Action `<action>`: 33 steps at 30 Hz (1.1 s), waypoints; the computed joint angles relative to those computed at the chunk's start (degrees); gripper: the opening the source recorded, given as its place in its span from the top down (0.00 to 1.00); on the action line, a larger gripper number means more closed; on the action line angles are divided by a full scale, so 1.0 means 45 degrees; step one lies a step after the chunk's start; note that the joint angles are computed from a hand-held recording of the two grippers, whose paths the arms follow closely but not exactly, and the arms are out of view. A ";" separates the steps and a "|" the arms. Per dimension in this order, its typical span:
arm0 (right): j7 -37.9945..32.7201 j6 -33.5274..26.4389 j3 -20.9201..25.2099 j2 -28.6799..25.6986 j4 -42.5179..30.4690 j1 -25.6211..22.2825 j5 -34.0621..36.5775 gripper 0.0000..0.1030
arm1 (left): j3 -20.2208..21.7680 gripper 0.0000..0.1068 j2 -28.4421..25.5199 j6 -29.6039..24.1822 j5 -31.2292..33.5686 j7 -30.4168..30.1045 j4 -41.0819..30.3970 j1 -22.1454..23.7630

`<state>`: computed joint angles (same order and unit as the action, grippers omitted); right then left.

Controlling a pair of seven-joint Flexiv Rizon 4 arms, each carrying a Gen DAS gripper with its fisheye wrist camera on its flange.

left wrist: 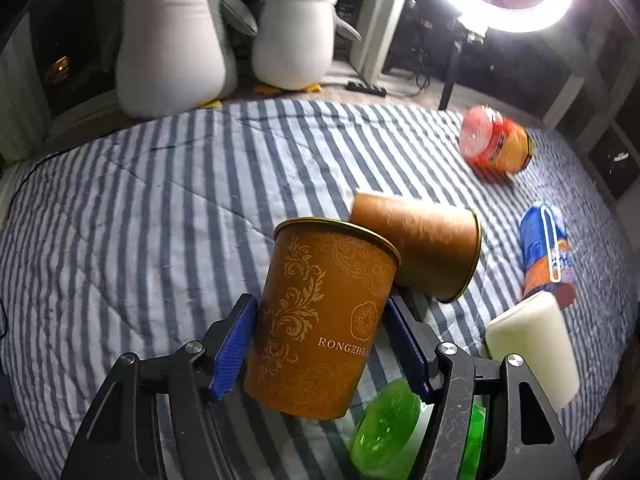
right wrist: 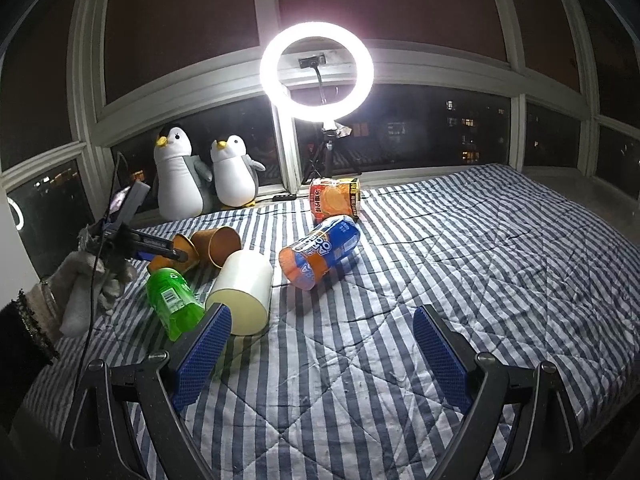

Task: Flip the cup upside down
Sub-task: 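Lift the brown cup with the left gripper, turning its rim upward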

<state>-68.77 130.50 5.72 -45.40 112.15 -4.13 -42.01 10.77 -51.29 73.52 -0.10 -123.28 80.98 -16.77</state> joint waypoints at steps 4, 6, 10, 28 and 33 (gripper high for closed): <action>0.0009 0.0004 0.0029 -0.0004 0.0002 -0.0051 -0.0080 0.13 | 0.0615 0.35 0.0864 0.0404 0.0411 -0.0479 0.1082 -0.0447; -0.0060 0.0062 0.0014 0.0008 0.0042 -0.0017 -0.0063 0.13 | 0.0932 0.35 0.1438 0.0670 0.0754 -0.0736 0.1770 -0.0783; 0.0103 0.0063 0.0109 -0.0030 0.0023 -0.0137 -0.0357 0.13 | 0.1227 0.35 0.2445 0.1315 0.1462 -0.0917 0.2988 -0.1513; -0.0022 0.0590 -0.0149 0.0047 0.0524 -0.0317 -0.0294 0.13 | -0.1085 0.34 0.0891 -0.0345 0.2137 0.1726 0.0060 -0.3115; 0.0012 0.0679 -0.0248 0.0057 0.0607 -0.0524 -0.0188 0.13 | -0.1548 0.34 -0.0342 -0.0921 0.1434 0.2565 -0.1348 -0.3024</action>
